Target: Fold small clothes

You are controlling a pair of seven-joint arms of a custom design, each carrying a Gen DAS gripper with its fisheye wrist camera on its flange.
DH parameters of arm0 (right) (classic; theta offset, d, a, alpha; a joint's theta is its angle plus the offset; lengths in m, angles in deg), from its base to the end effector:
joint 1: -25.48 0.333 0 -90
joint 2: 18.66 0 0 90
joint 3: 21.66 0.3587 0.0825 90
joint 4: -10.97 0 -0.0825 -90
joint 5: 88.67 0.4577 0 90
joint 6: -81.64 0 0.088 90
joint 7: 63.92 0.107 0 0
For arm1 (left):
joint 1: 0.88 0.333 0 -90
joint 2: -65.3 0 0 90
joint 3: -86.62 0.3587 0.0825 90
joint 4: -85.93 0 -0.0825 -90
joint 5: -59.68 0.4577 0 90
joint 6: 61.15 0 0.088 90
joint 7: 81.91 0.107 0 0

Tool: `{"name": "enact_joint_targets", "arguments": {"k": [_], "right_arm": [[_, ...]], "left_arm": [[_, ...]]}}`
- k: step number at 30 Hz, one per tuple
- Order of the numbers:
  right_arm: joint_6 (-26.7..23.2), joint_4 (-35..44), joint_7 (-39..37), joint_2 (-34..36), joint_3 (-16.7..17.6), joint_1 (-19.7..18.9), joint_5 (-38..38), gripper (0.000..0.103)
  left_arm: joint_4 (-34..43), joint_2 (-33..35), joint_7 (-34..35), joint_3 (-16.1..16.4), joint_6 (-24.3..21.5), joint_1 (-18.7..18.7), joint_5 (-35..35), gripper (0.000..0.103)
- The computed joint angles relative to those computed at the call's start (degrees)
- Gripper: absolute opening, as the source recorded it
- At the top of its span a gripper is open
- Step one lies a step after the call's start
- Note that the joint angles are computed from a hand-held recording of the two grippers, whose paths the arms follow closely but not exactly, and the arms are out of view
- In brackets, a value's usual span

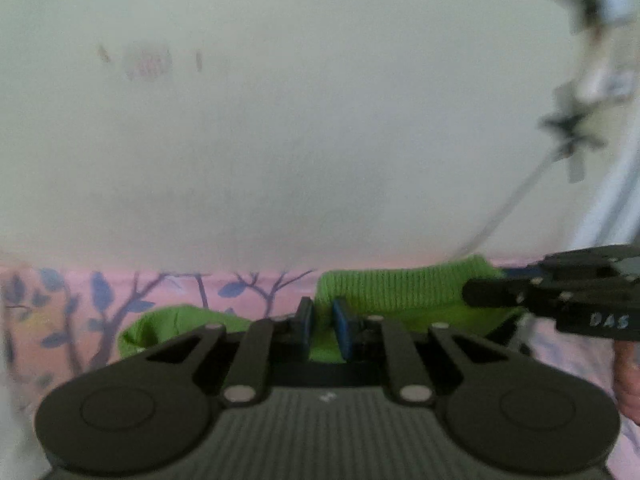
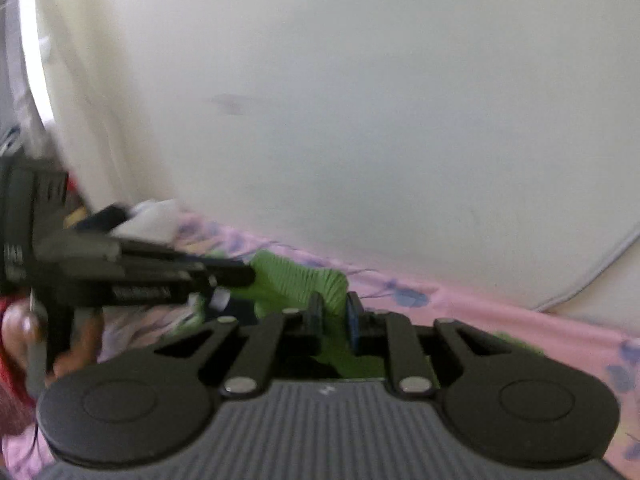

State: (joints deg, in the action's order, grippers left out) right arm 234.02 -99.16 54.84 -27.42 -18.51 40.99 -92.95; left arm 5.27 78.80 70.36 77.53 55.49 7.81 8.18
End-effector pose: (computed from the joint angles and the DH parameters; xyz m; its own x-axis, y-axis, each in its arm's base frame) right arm 0.5958 0.2062 0.6916 0.0156 -0.9535 -0.3010 -0.6619 0.2157 -0.7178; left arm 0.7492 -0.0335 0.6711 -0.7827 -0.5914 0.1940 -0.4713 0.3595 -0.8054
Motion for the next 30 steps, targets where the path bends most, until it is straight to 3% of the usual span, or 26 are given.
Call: {"name": "enact_joint_targets", "arguments": {"k": [4, 7, 9, 10, 11, 13, 15, 18, 21, 24, 26, 28, 30], "right_arm": [[0.45, -7.81, 5.14, -9.76, 4.82, 1.00, -7.84, 0.011], [-3.40, -12.26, 12.31, -15.12, 11.26, 0.58, -16.06, 0.011], [-7.76, -13.44, 18.99, -15.95, 17.67, -0.84, -24.76, 0.012], [-9.77, -13.80, 20.62, -15.79, 19.17, -0.42, -26.74, 0.014], [-11.78, -14.31, 20.40, -15.58, 19.34, 1.06, -26.67, 0.019], [-13.63, -15.19, 22.06, -15.72, 19.45, 2.85, -27.51, 0.034], [-11.44, -16.48, 24.21, -17.73, 17.33, 4.74, -26.79, 0.034], [-11.28, -16.43, 29.90, -20.35, 17.51, 2.91, -31.05, 0.037], [-15.69, -14.56, 34.47, -19.83, 17.46, 0.13, -34.33, 0.037], [-17.79, -14.84, 38.13, -18.09, 13.90, -0.35, -31.75, 0.037], [-24.17, -14.69, 38.93, -15.36, 13.61, -1.97, -30.12, 0.034], [-22.22, -17.72, 45.90, -15.88, 10.92, -0.52, -34.01, 0.039], [-23.33, -16.25, 46.96, -15.43, 11.77, -1.58, -33.32, 0.038]], "left_arm": [[-15.02, -12.79, 10.50, 4.36, -6.30, 5.06, -10.01, 0.012], [-23.09, -18.60, 13.71, 8.69, -9.54, 5.36, -9.35, 0.013], [-26.88, -20.65, 14.80, 10.37, -9.45, 5.01, -6.64, 0.021], [-28.29, -21.24, 15.14, 10.86, -8.80, 4.87, -4.45, 0.026], [-29.01, -21.49, 14.87, 11.29, -8.46, 4.76, -2.60, 0.034], [-27.32, -20.14, 12.28, 12.83, -10.92, 5.19, -0.53, 0.035], [-24.78, -18.30, 10.64, 14.43, -14.83, 6.45, -2.58, 0.035], [-21.80, -16.78, 8.78, 14.59, -15.30, 7.84, -7.91, 0.036], [-19.89, -15.72, 7.61, 13.07, -11.83, 7.49, -11.03, 0.036], [-18.65, -13.91, 6.02, 10.53, -6.90, 5.65, -10.45, 0.036], [-18.51, -12.29, 3.92, 8.76, -3.21, 3.98, -6.75, 0.036], [-20.39, -11.12, 1.95, 7.94, 3.14, 1.53, -2.05, 0.029], [-24.60, -13.21, 8.36, 7.19, 7.38, 2.10, -6.30, 0.030]]}}
